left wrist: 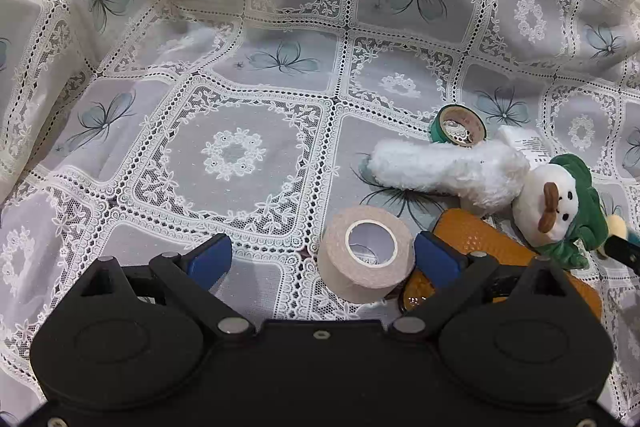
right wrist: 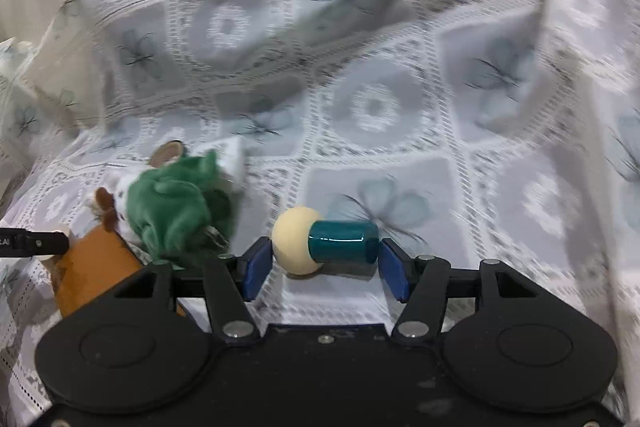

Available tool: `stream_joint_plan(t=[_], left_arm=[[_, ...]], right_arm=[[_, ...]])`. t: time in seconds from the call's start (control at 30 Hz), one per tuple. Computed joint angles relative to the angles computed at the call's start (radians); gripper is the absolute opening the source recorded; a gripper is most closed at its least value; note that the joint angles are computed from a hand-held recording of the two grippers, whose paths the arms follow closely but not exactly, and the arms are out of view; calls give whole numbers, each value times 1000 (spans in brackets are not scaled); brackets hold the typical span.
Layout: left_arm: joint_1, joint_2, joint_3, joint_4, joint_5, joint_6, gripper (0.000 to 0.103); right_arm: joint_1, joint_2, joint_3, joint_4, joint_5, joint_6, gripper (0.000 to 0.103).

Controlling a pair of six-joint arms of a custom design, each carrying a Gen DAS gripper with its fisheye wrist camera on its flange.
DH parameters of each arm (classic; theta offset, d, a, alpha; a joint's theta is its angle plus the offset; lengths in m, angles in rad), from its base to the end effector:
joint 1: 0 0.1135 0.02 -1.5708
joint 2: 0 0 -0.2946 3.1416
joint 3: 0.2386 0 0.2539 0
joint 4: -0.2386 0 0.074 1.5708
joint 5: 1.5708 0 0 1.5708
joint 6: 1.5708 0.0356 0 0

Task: Organize soft objects
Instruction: 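Grasp the peg doll with the right gripper while the left gripper closes on the beige tape roll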

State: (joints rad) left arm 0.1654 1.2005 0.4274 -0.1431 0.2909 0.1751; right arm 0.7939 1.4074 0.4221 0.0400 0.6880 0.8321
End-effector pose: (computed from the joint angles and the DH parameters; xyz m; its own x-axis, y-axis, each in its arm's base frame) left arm 0.1967 0.0225 0.1730 -0.7680 0.0410 -0.6392 0.1506 0.9815 -0.1180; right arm 0.1689 0.1395 0.1494 -0.5972 0.2072 -0.7748 0.2248 0.9706 0.0863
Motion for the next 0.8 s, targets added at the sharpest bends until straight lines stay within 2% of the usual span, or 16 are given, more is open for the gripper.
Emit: stream_joint_plan(t=[0.07, 0.13, 0.27, 0.33, 0.4, 0.43, 0.47, 0.5, 0.6, 0.67, 0.73, 0.8], left_arm=[[-4, -2, -2, 2, -5, 0, 96], [-6, -6, -2, 1, -11, 3, 96], [-13, -11, -5, 5, -23, 9, 96], [-21, -19, -7, 6, -32, 12, 96], [-29, -25, -6, 5, -40, 11, 95], [-32, -30, -6, 2, -42, 10, 95], [-32, -34, -6, 1, -42, 11, 94], [-30, -43, -7, -4, -37, 13, 93], [-31, -61, -13, -7, -36, 15, 92], [-30, -59, -13, -12, -27, 16, 87], [-20, -68, -10, -28, 10, 19, 68], [-19, -74, 1, -54, 49, 34, 54]], right_arm=[[28, 12, 19, -72, 43, 69, 72], [52, 43, 42, -112, 77, 104, 78], [73, 91, 81, -139, 101, 136, 89], [69, 106, 87, -119, 101, 145, 89], [70, 126, 98, -116, 113, 167, 88], [68, 135, 97, -106, 118, 175, 83], [66, 141, 91, -89, 119, 178, 65], [68, 155, 96, -91, 131, 189, 58], [74, 148, 65, -38, 144, 196, 57], [71, 137, 47, -12, 139, 199, 57], [80, 144, 54, -24, 148, 208, 57], [85, 152, 64, -40, 154, 210, 58]])
